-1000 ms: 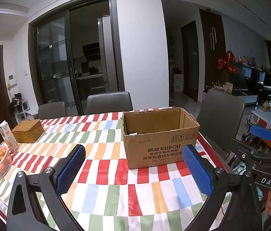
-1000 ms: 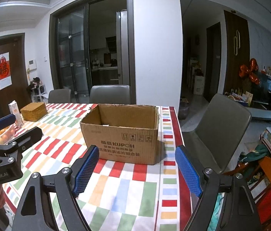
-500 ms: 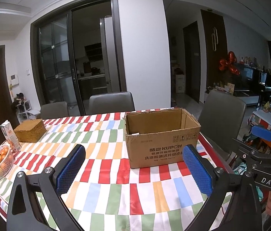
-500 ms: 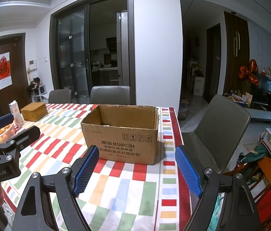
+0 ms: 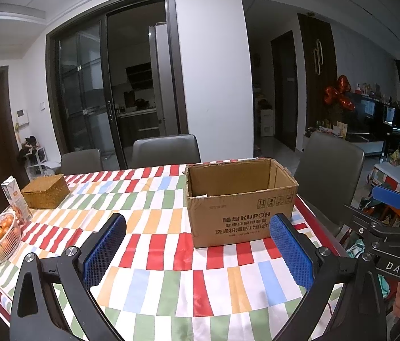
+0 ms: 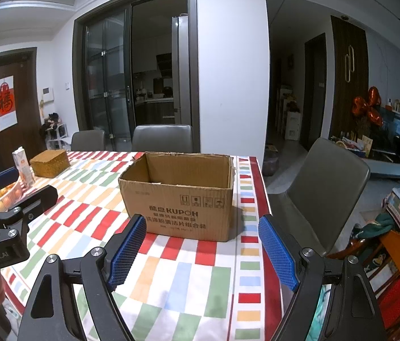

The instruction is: Organize snacks

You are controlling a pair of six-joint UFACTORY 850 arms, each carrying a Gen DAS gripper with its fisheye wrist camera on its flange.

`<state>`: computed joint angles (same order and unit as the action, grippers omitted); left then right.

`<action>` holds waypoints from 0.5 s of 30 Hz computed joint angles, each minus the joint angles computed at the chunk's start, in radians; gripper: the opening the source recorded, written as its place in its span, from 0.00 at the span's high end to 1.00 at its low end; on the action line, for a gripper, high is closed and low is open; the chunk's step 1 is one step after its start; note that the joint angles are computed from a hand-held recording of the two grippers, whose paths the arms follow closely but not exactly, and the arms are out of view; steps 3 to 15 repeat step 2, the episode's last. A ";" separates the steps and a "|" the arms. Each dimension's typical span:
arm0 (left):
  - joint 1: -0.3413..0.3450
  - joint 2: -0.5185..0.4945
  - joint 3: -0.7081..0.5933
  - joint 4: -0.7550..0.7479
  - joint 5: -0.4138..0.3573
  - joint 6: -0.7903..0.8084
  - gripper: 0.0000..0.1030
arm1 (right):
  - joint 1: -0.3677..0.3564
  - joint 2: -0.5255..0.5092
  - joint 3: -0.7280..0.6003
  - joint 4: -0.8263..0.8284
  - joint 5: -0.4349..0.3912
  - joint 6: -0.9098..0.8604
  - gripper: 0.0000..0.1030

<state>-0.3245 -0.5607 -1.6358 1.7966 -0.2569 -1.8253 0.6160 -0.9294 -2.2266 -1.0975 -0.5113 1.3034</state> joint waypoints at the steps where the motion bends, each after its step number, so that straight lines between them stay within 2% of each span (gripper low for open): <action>1: 0.001 0.000 0.002 0.007 0.001 -0.008 0.00 | 0.000 -0.001 -0.002 0.005 -0.001 -0.005 0.20; 15: 0.001 -0.001 0.001 0.003 0.002 -0.006 0.00 | 0.000 -0.001 -0.002 0.004 -0.001 -0.002 0.20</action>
